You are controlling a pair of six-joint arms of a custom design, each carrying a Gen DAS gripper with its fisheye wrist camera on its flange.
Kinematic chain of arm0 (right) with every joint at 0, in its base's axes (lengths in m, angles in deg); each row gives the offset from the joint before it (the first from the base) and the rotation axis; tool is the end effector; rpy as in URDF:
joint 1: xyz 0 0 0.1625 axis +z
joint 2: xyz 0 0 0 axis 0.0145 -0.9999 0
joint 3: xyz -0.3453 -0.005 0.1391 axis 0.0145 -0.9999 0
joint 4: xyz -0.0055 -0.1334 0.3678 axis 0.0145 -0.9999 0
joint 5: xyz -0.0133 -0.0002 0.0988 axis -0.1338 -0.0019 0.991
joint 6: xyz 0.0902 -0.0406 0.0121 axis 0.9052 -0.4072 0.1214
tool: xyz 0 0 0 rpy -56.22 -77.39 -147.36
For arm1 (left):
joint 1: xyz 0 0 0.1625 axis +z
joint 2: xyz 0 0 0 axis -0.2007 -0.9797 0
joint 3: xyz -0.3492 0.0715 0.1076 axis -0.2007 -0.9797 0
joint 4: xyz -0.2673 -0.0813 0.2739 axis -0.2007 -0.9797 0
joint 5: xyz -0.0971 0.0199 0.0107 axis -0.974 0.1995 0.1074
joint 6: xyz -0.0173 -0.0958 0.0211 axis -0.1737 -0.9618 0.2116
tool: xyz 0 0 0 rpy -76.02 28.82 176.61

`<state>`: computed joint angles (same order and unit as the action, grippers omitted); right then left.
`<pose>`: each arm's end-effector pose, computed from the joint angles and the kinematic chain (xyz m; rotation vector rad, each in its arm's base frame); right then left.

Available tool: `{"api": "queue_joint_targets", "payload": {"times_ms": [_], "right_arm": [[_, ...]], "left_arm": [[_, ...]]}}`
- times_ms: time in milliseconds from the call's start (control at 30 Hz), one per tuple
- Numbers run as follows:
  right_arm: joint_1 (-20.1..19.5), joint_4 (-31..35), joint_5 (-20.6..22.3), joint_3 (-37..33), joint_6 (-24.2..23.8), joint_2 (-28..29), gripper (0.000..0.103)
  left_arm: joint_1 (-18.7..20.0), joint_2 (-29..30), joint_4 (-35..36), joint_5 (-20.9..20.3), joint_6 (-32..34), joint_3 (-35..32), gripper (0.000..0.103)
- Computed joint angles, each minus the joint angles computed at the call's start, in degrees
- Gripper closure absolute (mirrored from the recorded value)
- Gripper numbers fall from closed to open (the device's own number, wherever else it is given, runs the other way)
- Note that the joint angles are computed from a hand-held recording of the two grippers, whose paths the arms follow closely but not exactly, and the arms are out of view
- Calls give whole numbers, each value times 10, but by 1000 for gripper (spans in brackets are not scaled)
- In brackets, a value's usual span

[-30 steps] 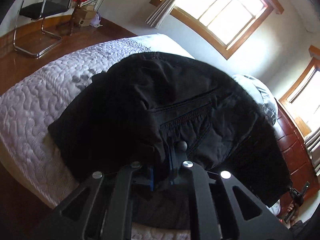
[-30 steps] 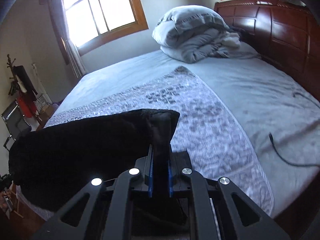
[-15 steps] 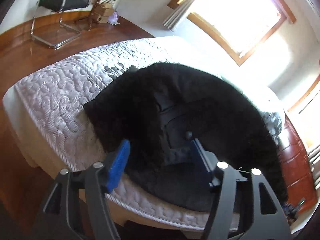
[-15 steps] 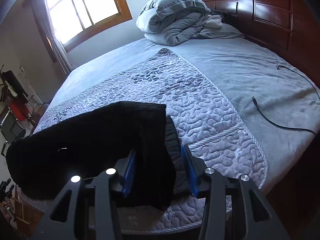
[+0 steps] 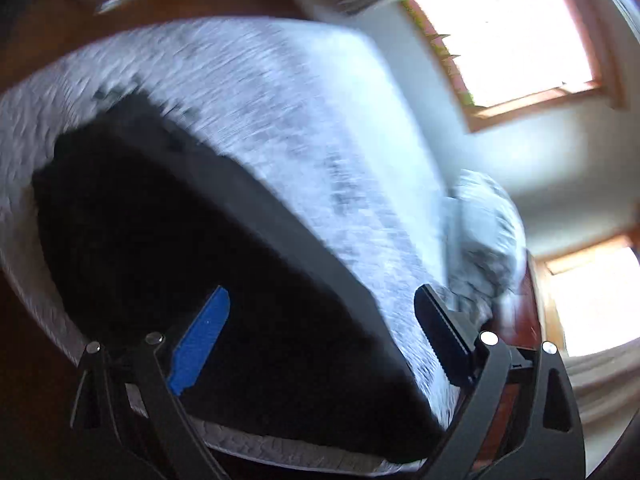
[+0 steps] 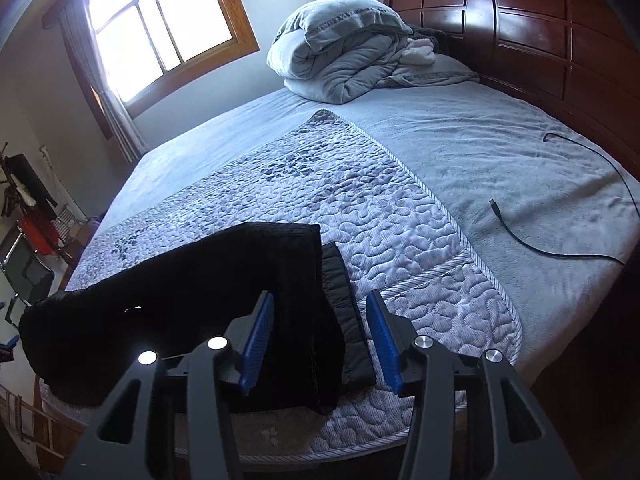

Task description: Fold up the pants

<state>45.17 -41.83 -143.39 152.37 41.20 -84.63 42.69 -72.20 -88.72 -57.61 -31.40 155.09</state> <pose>-0.1489 -0.3753 0.6808 0.0798 -2.3858 1.1049 -0.2553 -0.3916 0.2765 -0.7760 2.7425 -1.2056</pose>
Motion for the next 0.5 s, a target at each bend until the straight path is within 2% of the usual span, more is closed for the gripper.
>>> {"api": "queue_joint_targets", "payload": {"times_ms": [67,133,200,333,400,433,467,500], "right_arm": [[-6,14,9,-4,-1,-5,54],[-14,27,22,-4,-3,-12,54],[-18,49,33,-4,-11,-19,52],[-21,103,57,-6,-21,-23,48],[-13,116,57,-1,-23,-20,48],[-10,118,56,2,-20,-19,46],[-8,119,55,6,-17,-17,45],[-3,117,49,11,-12,-14,42]], "left_arm": [[39,15,57,-38,-57,-25,10],[74,14,60,-74,-109,-21,10],[98,8,-2,-96,-131,12,10],[111,-5,-77,-89,-124,58,14],[108,-13,-84,-79,-115,70,42],[108,-15,-108,-81,-85,80,52],[109,-15,-137,-85,-53,89,79],[107,-17,-145,-89,-17,90,96]]}}
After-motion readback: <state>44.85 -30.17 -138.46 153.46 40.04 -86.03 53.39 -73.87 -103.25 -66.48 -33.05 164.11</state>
